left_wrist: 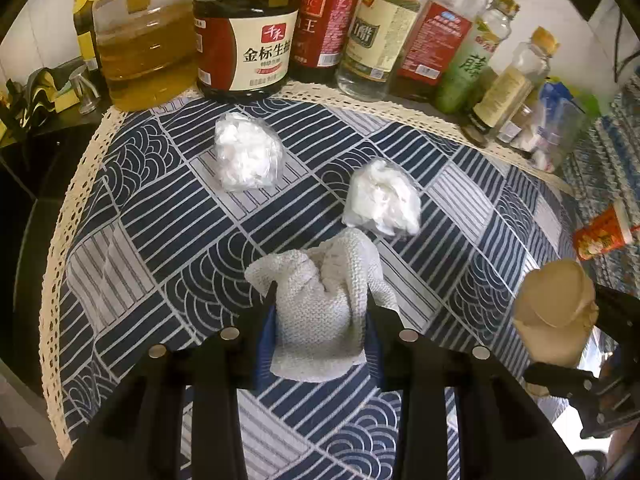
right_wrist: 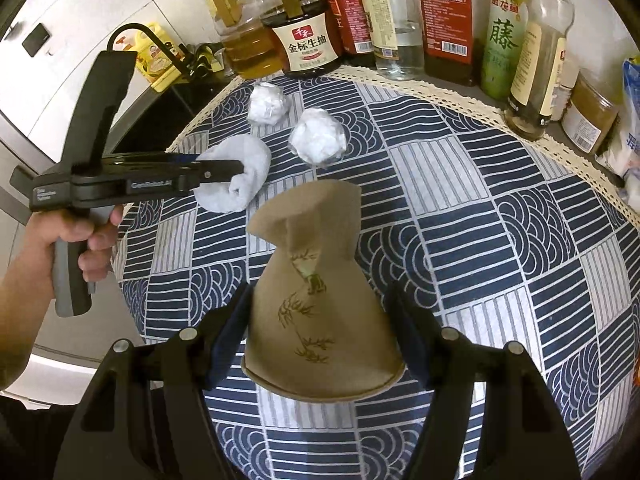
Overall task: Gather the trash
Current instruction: 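Carry the white tissue and paper cup down over the black bin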
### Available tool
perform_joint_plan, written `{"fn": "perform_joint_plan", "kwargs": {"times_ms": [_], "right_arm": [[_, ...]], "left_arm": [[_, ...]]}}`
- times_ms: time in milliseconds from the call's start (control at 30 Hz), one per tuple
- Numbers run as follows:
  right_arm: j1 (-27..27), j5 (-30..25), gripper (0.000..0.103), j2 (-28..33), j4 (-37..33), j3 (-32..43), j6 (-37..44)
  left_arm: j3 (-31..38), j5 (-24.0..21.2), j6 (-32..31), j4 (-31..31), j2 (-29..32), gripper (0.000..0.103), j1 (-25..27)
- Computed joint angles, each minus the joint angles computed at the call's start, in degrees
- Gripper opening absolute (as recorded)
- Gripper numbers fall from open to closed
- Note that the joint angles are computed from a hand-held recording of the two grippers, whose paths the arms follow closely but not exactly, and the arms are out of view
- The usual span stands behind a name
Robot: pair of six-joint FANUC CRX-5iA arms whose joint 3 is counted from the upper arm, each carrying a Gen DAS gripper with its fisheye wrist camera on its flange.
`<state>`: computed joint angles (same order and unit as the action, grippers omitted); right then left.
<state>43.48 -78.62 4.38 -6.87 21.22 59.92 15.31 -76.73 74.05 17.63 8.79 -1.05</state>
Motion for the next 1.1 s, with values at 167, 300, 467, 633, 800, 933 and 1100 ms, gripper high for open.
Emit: {"fn": "perform_joint_plan", "kwargs": {"times_ms": [167, 300, 467, 633, 800, 933, 1100], "right_arm": [[2.51, -0.30, 0.068, 0.17, 2.93, 0.32, -4.45], [5.50, -0.54, 0.068, 0.15, 6.47, 0.26, -9.93], [9.15, -1.56, 0.068, 0.33, 10.49, 0.34, -17.11], [13.76, -2.40, 0.068, 0.87, 14.16, 0.85, -24.92], [18.31, -3.00, 0.068, 2.01, 17.04, 1.86, -31.41], [21.91, -3.24, 0.068, 3.20, 18.74, 2.71, -36.36], [26.08, -2.93, 0.068, 4.16, 20.23, 2.81, -42.51]], "left_arm": [[-3.21, -0.15, -5.91, 2.45, -3.31, 0.035, 2.25], [-5.67, -1.34, -11.05, 5.05, -5.59, 0.035, 4.67], [-8.90, -3.59, -18.43, 8.10, -8.90, 0.035, 8.57], [-12.11, -7.06, -24.72, 11.14, -11.89, 0.035, 13.12], [-15.29, -10.57, -30.99, 13.42, -14.92, 0.035, 18.02], [-17.80, -14.18, -36.19, 14.72, -17.15, 0.035, 22.48], [-20.57, -18.35, -41.07, 15.08, -19.29, 0.035, 27.03]]}}
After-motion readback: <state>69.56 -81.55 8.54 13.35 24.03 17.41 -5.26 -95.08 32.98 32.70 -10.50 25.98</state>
